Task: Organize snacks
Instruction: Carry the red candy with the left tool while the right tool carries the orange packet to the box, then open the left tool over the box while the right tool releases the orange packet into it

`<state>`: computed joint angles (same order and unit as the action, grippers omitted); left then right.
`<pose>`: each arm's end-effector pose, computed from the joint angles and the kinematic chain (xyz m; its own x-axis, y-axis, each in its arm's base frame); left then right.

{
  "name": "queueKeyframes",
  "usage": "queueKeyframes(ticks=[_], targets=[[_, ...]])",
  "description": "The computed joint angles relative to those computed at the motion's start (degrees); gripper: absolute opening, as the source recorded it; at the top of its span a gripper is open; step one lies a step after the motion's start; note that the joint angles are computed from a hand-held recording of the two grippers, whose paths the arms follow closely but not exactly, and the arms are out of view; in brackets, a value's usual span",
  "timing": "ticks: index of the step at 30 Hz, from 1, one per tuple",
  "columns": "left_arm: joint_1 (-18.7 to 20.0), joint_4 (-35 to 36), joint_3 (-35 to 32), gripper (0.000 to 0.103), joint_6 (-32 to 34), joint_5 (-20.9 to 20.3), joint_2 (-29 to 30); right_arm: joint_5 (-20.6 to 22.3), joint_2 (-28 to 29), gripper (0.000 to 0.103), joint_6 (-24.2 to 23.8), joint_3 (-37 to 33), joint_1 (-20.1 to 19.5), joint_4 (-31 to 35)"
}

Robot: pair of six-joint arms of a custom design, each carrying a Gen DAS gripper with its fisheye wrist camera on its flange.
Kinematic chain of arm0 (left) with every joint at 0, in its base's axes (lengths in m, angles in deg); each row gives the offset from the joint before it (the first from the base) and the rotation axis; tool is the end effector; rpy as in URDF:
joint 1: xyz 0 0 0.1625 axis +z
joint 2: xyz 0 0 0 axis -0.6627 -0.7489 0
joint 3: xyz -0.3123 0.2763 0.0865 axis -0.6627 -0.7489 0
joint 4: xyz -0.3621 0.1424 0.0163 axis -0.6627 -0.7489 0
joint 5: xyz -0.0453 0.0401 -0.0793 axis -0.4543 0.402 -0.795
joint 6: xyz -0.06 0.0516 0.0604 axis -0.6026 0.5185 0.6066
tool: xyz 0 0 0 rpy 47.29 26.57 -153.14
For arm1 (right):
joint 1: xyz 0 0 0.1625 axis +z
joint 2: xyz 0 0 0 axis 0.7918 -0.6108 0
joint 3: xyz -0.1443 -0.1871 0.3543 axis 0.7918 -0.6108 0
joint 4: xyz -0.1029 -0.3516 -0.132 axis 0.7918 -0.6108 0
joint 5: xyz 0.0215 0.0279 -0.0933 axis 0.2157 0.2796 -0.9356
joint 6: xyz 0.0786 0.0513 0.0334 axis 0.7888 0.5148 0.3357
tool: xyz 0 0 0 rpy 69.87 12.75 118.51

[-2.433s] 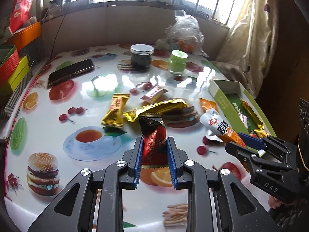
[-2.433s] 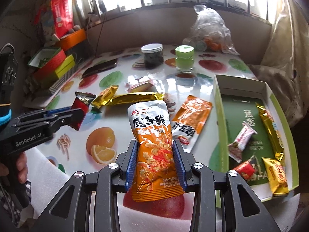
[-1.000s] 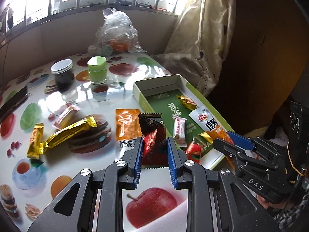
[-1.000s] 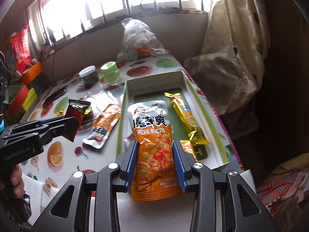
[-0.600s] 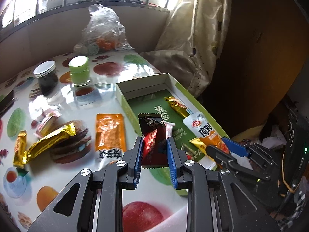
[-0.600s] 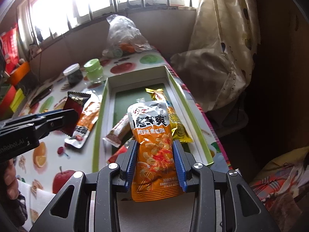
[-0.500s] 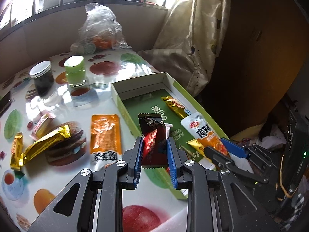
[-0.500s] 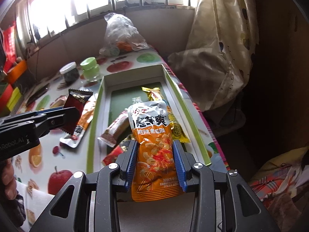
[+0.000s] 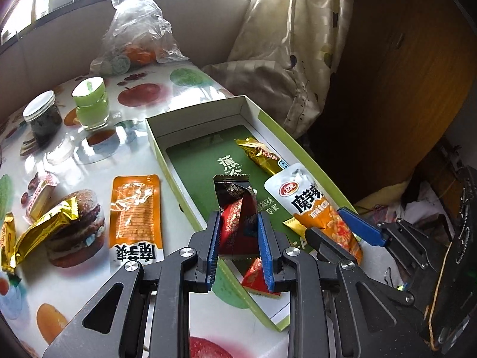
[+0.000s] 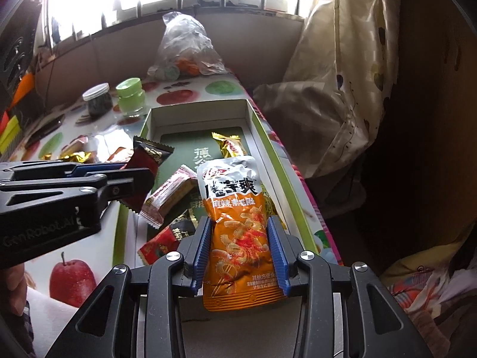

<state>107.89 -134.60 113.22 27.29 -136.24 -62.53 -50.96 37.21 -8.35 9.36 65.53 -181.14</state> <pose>-0.0089 -0.5230 0.2895 -0.8442 -0.1206 -0.5223 0.2489 0.7747 -0.5813 0.3816 -0.5519 -0.0729 -0.5376 -0.5606 0.6298 -0.7797 0.6149 -0.1182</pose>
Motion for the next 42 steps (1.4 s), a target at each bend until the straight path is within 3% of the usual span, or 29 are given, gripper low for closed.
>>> queueKeyframes(ticks=[4,24,31,42], targets=[[0.25,0.55,-0.37,0.025,-0.37,-0.07,0.52,-0.49,0.63,0.038,-1.96,-0.66,0.0,-0.14],[1.57,2.8,-2.6,0.026,-0.62,-0.8,2.49,-0.61,1.01,0.048,-2.86,-1.63,-0.12,1.25],[1.67,2.06,-2.4,0.037,-0.2,-2.31,2.08,-1.3,1.22,0.051,-3.43,-1.68,0.09,0.72],[0.25,0.96,-0.4,0.038,-0.62,-1.15,0.32,-2.23,0.37,0.056,-2.33,-0.35,0.6,-0.84]])
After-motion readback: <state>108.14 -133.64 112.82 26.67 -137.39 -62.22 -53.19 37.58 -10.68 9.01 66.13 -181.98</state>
